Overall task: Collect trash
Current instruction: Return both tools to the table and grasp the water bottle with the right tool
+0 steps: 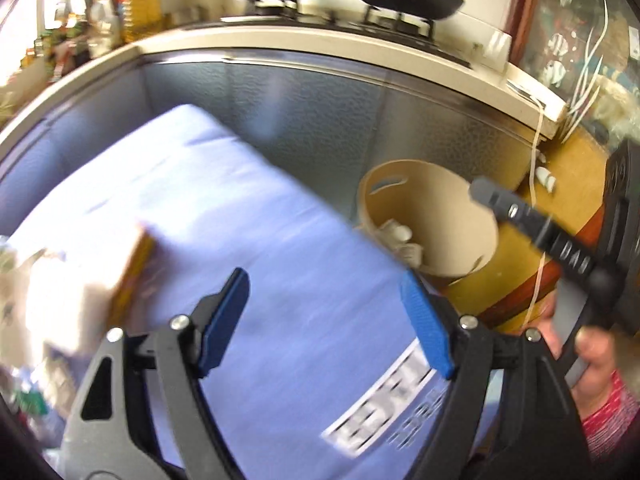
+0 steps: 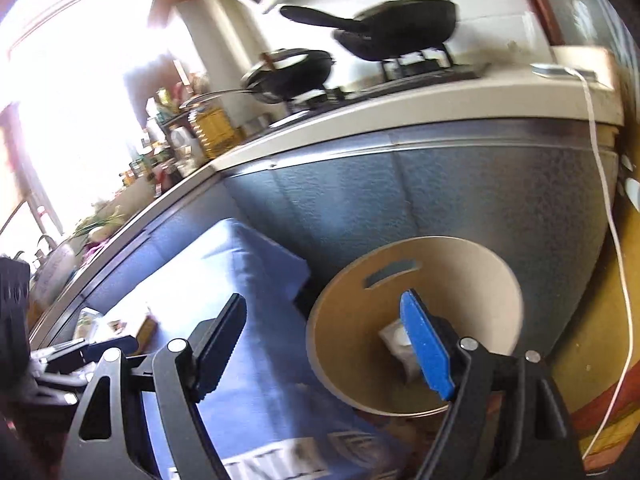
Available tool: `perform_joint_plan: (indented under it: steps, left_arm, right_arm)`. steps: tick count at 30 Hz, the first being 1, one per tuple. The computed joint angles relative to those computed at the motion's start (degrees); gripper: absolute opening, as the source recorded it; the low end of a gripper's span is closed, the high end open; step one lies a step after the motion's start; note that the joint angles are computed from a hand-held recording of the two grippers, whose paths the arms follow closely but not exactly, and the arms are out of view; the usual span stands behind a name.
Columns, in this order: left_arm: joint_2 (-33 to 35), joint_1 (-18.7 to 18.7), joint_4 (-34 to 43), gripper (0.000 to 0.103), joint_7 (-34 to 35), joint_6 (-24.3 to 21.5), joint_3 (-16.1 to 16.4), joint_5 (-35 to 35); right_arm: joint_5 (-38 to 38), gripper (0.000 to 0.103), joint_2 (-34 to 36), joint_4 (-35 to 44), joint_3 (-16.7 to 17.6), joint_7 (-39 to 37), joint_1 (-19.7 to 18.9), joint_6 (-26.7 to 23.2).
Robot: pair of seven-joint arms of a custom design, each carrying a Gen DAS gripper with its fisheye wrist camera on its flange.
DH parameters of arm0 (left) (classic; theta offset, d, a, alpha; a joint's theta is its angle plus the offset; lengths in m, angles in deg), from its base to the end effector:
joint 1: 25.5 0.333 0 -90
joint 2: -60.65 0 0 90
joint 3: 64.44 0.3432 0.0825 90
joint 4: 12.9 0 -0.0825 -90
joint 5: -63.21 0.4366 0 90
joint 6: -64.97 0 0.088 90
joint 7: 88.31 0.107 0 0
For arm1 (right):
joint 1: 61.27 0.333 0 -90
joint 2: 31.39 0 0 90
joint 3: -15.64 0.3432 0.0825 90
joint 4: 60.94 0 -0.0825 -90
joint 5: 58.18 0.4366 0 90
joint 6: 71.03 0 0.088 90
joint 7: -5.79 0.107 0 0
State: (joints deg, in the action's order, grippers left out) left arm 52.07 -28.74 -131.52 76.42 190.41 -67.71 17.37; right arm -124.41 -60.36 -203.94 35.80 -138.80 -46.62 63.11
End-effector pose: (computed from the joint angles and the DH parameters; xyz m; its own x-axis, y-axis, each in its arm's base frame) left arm 0.5790 -0.0936 0.5427 -0.8680 -0.4907 0.0759 -0.4083 0.6182 -0.6717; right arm 0.3860 0.2613 0.4969 -0.5314 -0.7577 -0.3789 -0.2016 0.5476 -0.8121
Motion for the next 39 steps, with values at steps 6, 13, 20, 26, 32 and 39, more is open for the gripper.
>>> perform_joint_plan:
  steps: [6, 13, 20, 26, 32, 39]
  left_arm:
    - [-2.0, 5.4, -3.3, 0.075, 3.6, 3.4, 5.2, -2.0]
    - [0.5, 12.9, -2.5, 0.075, 2.8, 6.0, 9.0, -2.2]
    - [3.2, 17.5, -0.7, 0.075, -0.2, 10.0, 9.3, -4.9]
    - [6.4, 20.0, 1.8, 0.075, -3.2, 10.1, 8.5, -4.5]
    - [8.3, 21.5, 3.0, 0.075, -4.9, 8.8, 7.5, -3.7]
    - [9.0, 22.3, 3.2, 0.075, -4.7, 9.2, 6.8, -3.4]
  right_arm:
    - [-4.6, 0.071, 12.8, 11.7, -0.9, -4.7, 1.7, 6.1]
    - [-0.9, 0.069, 29.3, 26.8, -4.9, -17.8, 8.2, 14.0]
    - [8.9, 0.069, 40.0, 37.6, -7.0, -33.6, 14.0, 16.0]
    - [13.6, 0.069, 42.8, 41.0, -9.6, -39.1, 18.5, 12.7]
    - [17.9, 0.069, 43.5, 41.5, -13.2, -41.2, 21.7, 11.6]
    - [21.7, 0.069, 43.9, 41.1, -15.1, -42.6, 22.9, 13.6]
